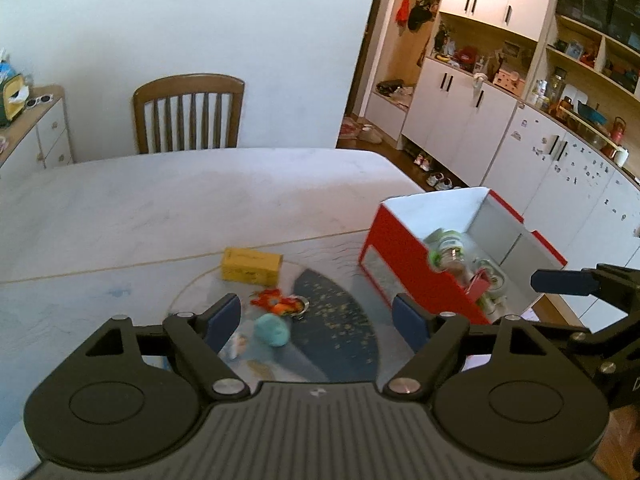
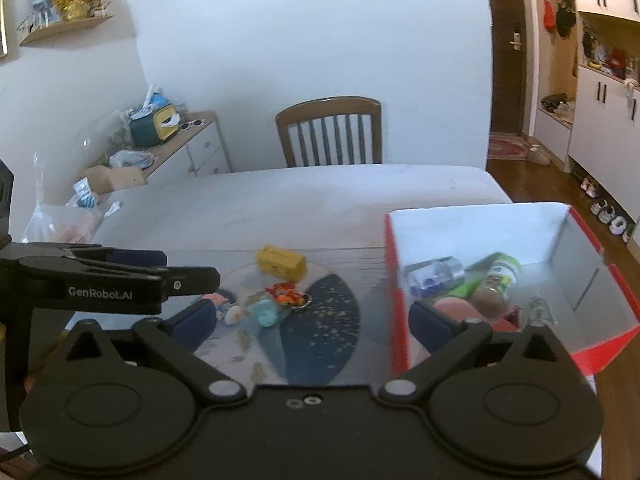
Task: Organize rigid objects
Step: 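Withdraw both grippers from the shoebox back toward the mat, then grasp the pink-haired doll with the left gripper while the right gripper grasps the teal cap toy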
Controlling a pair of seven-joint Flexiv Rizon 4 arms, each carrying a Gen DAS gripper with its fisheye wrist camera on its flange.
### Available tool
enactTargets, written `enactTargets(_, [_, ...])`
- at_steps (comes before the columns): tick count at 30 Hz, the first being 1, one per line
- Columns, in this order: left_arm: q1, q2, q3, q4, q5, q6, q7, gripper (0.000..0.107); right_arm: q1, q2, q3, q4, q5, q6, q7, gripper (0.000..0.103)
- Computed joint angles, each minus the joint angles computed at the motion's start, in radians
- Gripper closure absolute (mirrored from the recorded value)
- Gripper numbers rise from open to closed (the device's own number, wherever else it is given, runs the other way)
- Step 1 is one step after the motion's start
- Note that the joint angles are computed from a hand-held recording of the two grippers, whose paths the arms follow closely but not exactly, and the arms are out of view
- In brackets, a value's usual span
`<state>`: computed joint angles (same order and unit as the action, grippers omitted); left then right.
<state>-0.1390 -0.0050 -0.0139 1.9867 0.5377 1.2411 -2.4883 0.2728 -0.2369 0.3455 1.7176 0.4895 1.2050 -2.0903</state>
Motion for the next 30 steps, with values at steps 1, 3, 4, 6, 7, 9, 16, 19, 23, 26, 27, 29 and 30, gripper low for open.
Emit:
enactTargets(1, [0.003,0.006,0.006,0.014,-0.004,0.008,0.003,0.022,0.010,-0.003,-0.002,0.003,-0.012,0.004,0.009,0.000])
enactTargets(3, [0.012,0.015,0.011,0.034,0.001,0.014,0.004,0.021,0.023,-0.011,-0.003,0.002,-0.032,0.004,0.022,0.000])
enactTargets(4, [0.017,0.020,0.014,0.044,0.007,0.017,0.002,0.020,0.029,-0.016,-0.002,0.000,-0.043,0.002,0.027,0.000])
enactTargets(6, [0.030,0.027,0.017,0.062,0.020,0.027,-0.006,0.015,0.033,-0.024,0.006,-0.004,-0.053,-0.009,0.025,0.000])
enactTargets(7, [0.037,0.028,0.018,0.071,0.030,0.037,-0.015,0.012,0.033,-0.029,0.012,-0.010,-0.054,-0.017,0.016,0.000])
enactTargets(9, [0.050,0.026,0.022,0.088,0.035,0.059,-0.020,0.007,0.045,-0.037,0.011,-0.009,-0.074,-0.019,0.020,0.000])
enactTargets(16, [0.077,0.005,0.031,0.093,0.168,0.047,-0.123,0.005,0.085,-0.084,-0.008,-0.025,-0.165,-0.013,0.111,0.000])
enactTargets(19, [0.082,-0.014,0.046,0.102,0.180,0.061,-0.136,0.005,0.091,-0.113,-0.010,-0.041,-0.209,-0.015,0.146,0.000])
enactTargets(23, [0.082,-0.046,0.071,0.114,0.187,0.106,-0.133,0.005,0.082,-0.153,0.009,-0.076,-0.240,-0.046,0.143,0.000])
enactTargets(26, [0.076,-0.075,0.089,0.115,0.185,0.143,-0.115,0.005,0.090,-0.187,0.010,-0.118,-0.261,-0.094,0.161,0.000])
enactTargets(27, [0.075,-0.087,0.092,0.118,0.164,0.157,-0.093,0.005,0.095,-0.197,0.007,-0.129,-0.269,-0.104,0.170,0.000])
enactTargets(29, [0.069,-0.112,0.104,0.122,0.128,0.191,-0.058,0.005,0.110,-0.219,-0.002,-0.147,-0.293,-0.118,0.190,0.000])
enactTargets(30, [0.060,-0.123,0.114,0.117,0.124,0.201,-0.053,0.005,0.117,-0.228,-0.007,-0.154,-0.305,-0.123,0.200,0.001])
